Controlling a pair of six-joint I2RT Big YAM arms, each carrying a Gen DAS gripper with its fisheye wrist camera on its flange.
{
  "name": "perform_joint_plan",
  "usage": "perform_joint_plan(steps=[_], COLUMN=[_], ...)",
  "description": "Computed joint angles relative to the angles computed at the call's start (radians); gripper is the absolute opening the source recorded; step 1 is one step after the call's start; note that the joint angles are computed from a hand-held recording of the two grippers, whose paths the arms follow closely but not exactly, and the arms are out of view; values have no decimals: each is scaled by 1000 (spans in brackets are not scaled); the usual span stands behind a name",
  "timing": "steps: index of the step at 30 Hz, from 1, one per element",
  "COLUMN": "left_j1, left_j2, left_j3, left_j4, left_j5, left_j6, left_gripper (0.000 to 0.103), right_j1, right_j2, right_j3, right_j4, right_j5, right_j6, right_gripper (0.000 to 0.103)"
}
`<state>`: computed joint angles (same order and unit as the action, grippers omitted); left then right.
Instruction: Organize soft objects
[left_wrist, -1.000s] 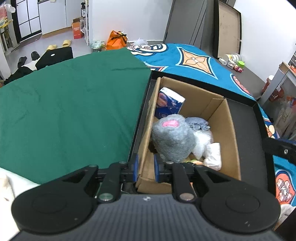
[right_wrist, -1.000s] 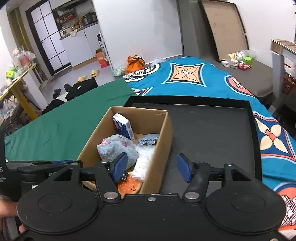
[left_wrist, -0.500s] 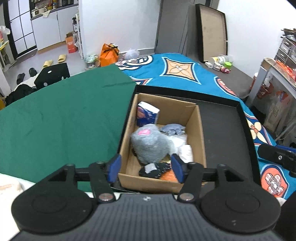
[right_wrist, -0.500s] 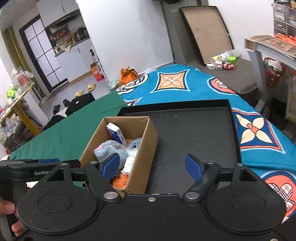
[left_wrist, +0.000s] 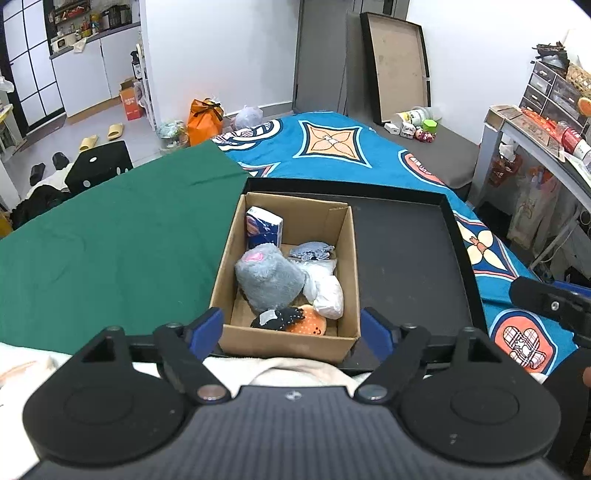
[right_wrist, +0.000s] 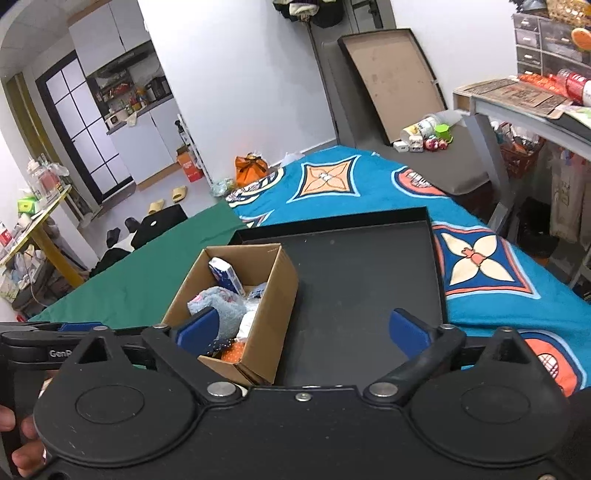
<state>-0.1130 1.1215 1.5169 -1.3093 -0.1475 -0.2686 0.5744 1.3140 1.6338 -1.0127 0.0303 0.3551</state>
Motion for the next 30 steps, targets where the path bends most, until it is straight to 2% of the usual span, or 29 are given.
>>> perform_joint_plan(steps=[4,6,8,12,24,30], left_j1=[-9,-15,-17,-33,-88,-139], left_j2=[-18,-31,-48,-72,-135,-150], left_j3=[18,24,25,37,63,91], left_j4=[-25,-36,-40,-54,-67,-83], left_j5=[-21,-34,-32,-45,-105,-170], left_j6=[-24,-30,-30,-45,-53,-53], left_gripper=[84,91,92,102,102,102], right_j1=[-1,3,8,27,58,93], right_j2=[-23,-36,-47,-61,-115,-143], right_j3=[-5,-8,-8,-2,6,11], right_j4=[-4,-6,-6,-21,-61,-77], right_j5=[6,9,12,48,111,187], right_j6=[7,9,9,13,30,9], right_gripper=[103,103,103,103,103,103])
